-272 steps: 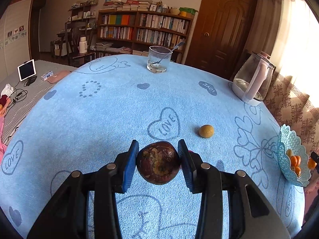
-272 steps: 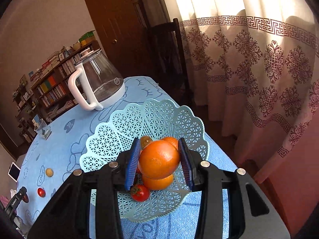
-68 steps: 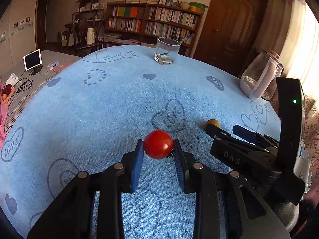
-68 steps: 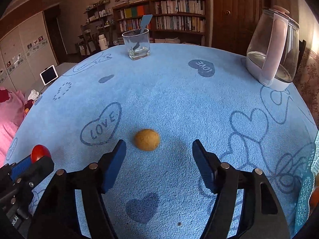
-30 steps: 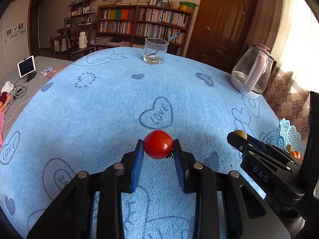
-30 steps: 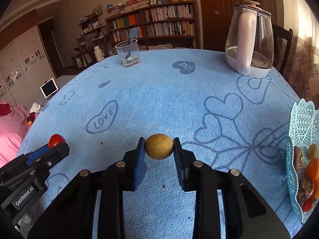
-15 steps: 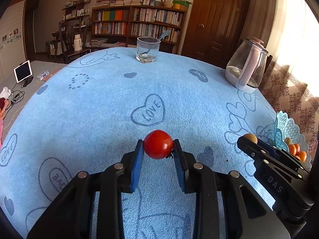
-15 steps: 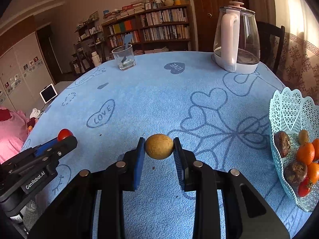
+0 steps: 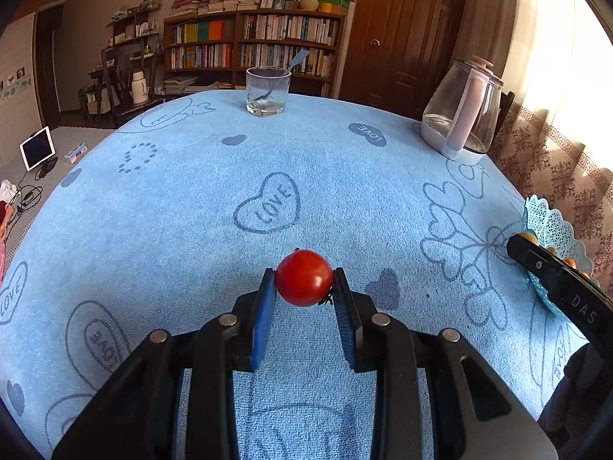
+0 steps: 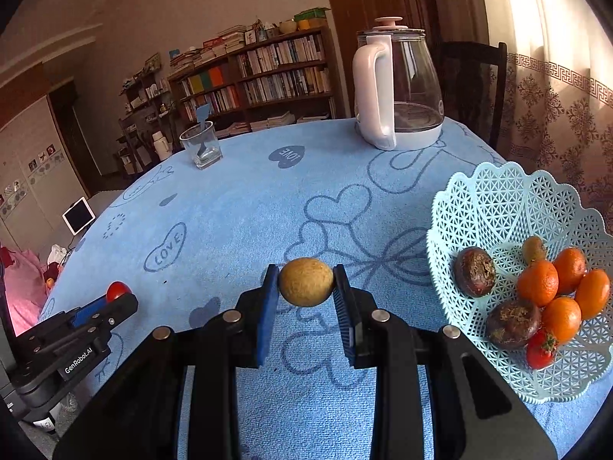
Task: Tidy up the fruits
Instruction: 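Carry the yellow-brown fruit into the basket and open the right tool while left holds tomato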
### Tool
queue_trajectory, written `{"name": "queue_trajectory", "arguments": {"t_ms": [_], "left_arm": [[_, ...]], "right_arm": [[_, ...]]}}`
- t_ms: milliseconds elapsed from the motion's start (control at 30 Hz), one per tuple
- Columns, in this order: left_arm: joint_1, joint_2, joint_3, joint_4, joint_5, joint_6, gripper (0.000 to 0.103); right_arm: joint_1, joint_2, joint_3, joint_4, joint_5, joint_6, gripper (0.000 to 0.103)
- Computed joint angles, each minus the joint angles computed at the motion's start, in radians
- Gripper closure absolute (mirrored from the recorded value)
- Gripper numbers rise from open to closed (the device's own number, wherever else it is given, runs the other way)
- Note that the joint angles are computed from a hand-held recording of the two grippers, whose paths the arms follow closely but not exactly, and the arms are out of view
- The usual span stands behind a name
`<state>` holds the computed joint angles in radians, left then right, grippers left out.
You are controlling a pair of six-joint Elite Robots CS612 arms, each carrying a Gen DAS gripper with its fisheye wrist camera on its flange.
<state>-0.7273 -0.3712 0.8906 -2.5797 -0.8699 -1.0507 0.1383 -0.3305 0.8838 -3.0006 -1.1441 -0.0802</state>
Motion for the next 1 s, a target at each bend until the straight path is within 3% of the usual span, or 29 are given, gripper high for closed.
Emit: {"name": "queue_trajectory", "arguments": {"t_ms": [400,767,833,933,1000], "left_arm": [[0.001,0.007,-0.014,0.019,-0.008,0.006,0.073],[0.001,0.013,-0.026,0.032,-0.009,0.009,0.073],[0.001,0.013,-0.026,0.032,-0.009,0.009,0.073],[0.001,0.014,-0.026,0.032,-0.008,0.009,0.073],[0.001,0.015,-0.028,0.032,-0.008,0.009,0.073]], "right_arm": [[-0.042,0.006,-0.007,-0.074,-0.081,0.149,0.074],[-0.065,0.053,-0.123,0.038,-0.176,0.23,0.073],[-0.068,0.056,-0.124,0.043,-0.172,0.25,0.071],[-0.069,0.057,-0.12,0.031,-0.174,0.261,0.059],[-0.069,0.056,-0.114,0.018,-0.178,0.261,0.058]]}}
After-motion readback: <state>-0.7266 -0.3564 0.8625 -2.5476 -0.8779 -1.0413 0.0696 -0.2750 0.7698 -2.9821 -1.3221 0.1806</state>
